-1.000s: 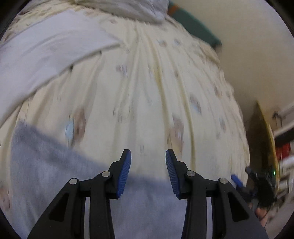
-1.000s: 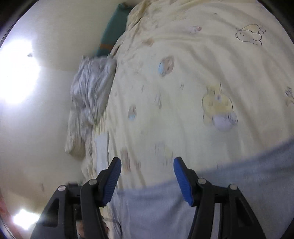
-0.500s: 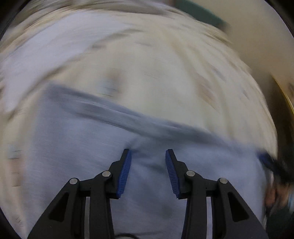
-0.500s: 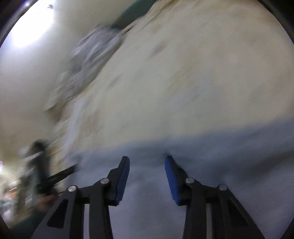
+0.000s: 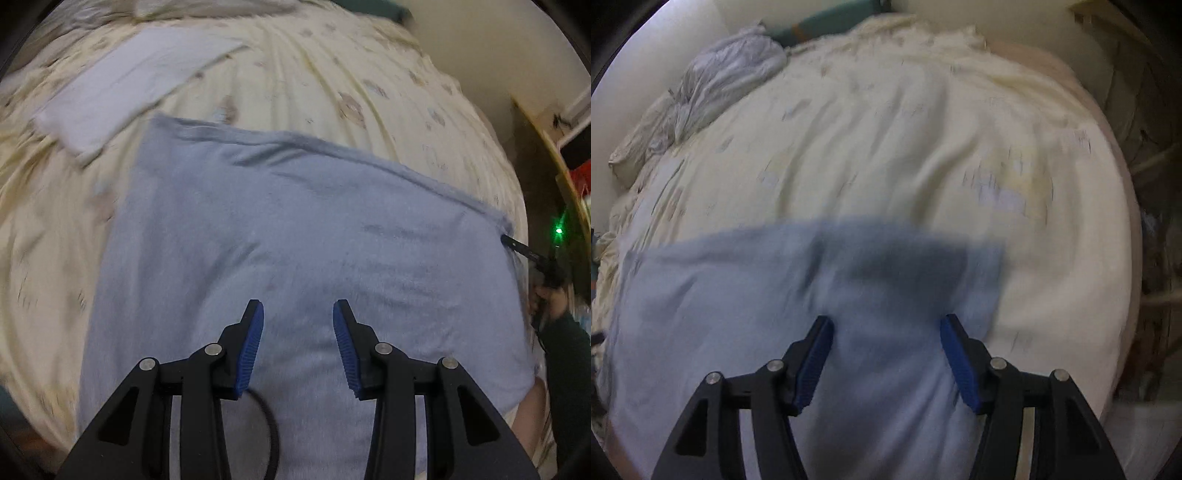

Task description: Fold clothes

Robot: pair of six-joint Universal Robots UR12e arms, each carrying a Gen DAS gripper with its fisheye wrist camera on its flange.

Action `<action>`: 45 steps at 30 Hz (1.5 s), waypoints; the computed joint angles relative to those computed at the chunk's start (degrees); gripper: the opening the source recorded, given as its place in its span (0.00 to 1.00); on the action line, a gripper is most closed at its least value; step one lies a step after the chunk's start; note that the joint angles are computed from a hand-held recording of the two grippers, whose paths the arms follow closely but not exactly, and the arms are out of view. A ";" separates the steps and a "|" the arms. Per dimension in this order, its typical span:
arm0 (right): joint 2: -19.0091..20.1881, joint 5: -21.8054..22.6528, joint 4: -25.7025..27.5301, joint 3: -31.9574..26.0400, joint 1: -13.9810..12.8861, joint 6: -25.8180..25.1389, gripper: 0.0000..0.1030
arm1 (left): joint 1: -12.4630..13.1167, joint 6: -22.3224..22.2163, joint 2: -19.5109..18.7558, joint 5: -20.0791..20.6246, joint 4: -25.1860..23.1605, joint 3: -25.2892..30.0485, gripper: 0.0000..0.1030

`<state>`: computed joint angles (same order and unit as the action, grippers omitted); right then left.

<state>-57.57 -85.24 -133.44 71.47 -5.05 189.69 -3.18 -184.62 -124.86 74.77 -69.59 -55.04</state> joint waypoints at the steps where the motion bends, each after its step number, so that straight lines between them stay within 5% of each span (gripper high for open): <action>1: 0.84 -2.25 -0.54 -1.28 0.21 -0.41 0.59 | 0.50 -0.96 1.94 0.70 1.58 -2.71 0.42; 6: 2.12 -8.55 -1.47 -5.03 1.26 -1.69 0.59 | 1.82 -5.14 6.29 7.85 6.28 -7.91 0.48; 11: -2.55 0.68 4.81 -1.84 2.67 -3.91 0.61 | 3.19 -4.68 9.22 13.52 7.41 -11.77 0.56; 16: -5.49 1.68 8.93 1.21 7.48 -11.53 0.61 | 2.55 3.78 8.72 9.23 4.45 -12.79 0.61; 19: -6.27 4.16 9.23 3.43 9.51 -16.79 0.67 | 0.40 14.30 7.20 13.24 2.07 -12.36 0.68; 22: -6.67 -0.05 13.18 5.02 11.34 -25.06 0.68 | -0.73 18.86 5.63 22.92 0.24 -12.59 0.72; 23: -7.47 -1.32 12.73 6.72 11.44 -27.39 0.71 | -0.02 17.40 5.60 22.59 -0.84 -12.71 0.81; 27: -12.57 -1.39 12.75 12.99 9.37 -30.50 0.74 | 3.61 9.88 7.33 17.40 -4.11 -14.21 0.88; 31: -16.04 -2.40 19.66 15.39 6.82 -28.56 0.78 | 3.58 12.59 10.55 22.89 -1.65 -18.10 0.88; 34: -17.11 -1.62 22.00 15.67 5.25 -23.82 0.78 | 4.86 10.78 13.70 19.51 1.10 -20.24 0.88; 40: -18.44 -3.74 14.56 19.10 6.37 -23.26 0.78 | 7.74 8.23 20.59 9.72 7.70 -24.25 0.87; 45: -18.34 -1.48 13.32 18.83 5.73 -20.11 0.78 | 13.18 -3.72 27.19 -0.46 12.50 -28.27 0.88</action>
<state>-75.91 -86.72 -120.12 90.30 0.68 169.58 10.00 -188.34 -97.67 74.31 -57.08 -83.31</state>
